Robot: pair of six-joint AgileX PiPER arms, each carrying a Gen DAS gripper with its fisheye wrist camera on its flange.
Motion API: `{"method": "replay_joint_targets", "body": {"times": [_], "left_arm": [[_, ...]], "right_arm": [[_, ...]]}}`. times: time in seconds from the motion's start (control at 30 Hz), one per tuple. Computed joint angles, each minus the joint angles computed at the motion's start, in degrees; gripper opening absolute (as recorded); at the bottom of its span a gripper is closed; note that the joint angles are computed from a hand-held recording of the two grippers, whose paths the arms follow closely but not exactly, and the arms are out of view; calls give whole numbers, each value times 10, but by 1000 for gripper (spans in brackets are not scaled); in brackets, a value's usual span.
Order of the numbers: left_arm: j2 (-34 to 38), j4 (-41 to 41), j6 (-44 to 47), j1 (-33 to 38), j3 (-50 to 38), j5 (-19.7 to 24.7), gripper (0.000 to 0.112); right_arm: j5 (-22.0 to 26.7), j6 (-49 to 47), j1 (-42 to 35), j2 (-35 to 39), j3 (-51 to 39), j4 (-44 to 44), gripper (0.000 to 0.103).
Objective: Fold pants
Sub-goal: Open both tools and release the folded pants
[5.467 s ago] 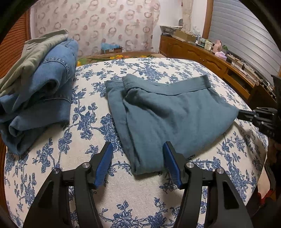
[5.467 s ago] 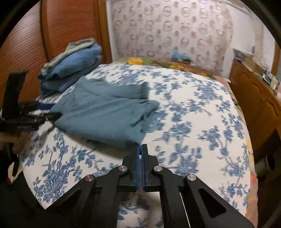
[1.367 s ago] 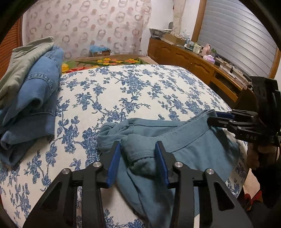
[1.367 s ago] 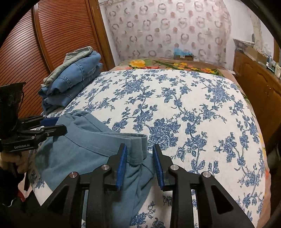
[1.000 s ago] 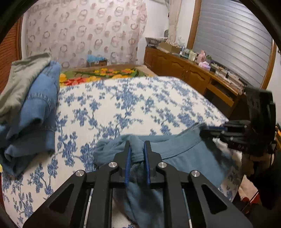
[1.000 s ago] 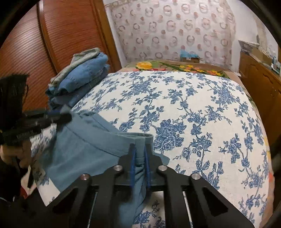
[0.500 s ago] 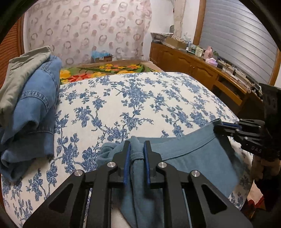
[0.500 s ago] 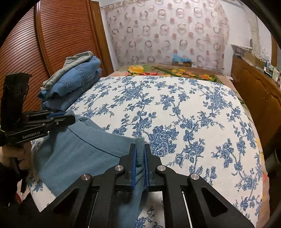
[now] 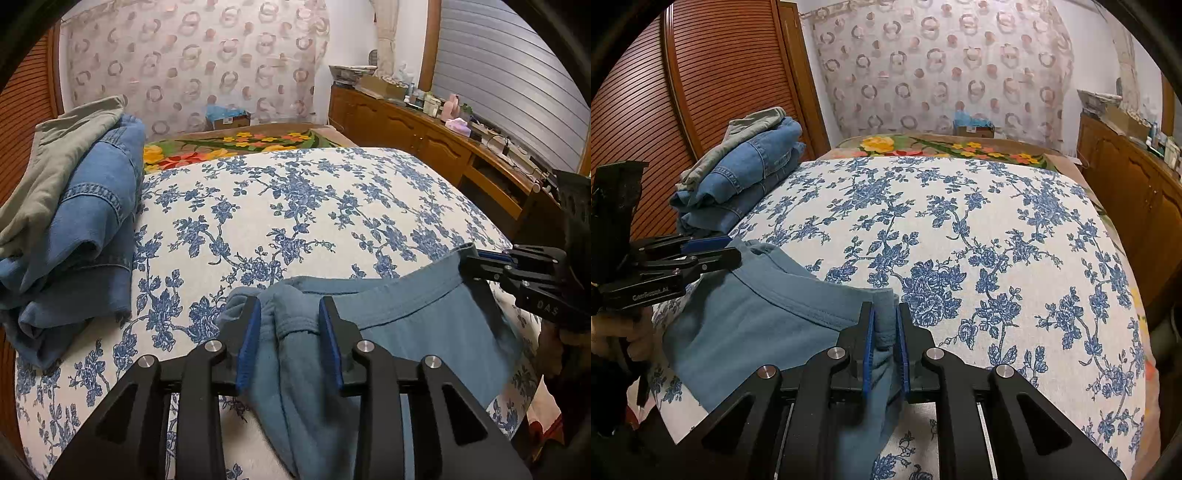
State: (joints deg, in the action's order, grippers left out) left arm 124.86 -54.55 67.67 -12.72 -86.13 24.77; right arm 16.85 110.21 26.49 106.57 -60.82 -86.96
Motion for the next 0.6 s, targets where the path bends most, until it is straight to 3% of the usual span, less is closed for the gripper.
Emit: {"method": "replay_joint_targets", "body": {"times": [0.07, 0.13, 0.2, 0.27, 0.33, 0.53, 0.6], "left_arm": [[-3, -14, 16, 2, 7, 0, 53], [-8, -39, 43, 4, 17, -3, 58], [-10, -48, 51, 7, 21, 1, 74], [-12, -65, 65, 12, 26, 4, 81], [-11, -47, 45, 14, 22, 9, 81], [-5, -26, 24, 18, 25, 10, 81], [1, -8, 6, 20, 19, 22, 81]], "right_arm": [[2, 0, 1, -1, 1, 0, 12], [4, -1, 3, -3, 2, 1, 12], [10, -1, 7, -8, 4, 1, 12], [18, 0, 12, -13, 9, -2, 13], [31, 6, 20, -20, 15, -7, 16], [52, -4, 39, -33, 30, 15, 43], [51, -18, 41, -34, 33, 34, 44]]}}
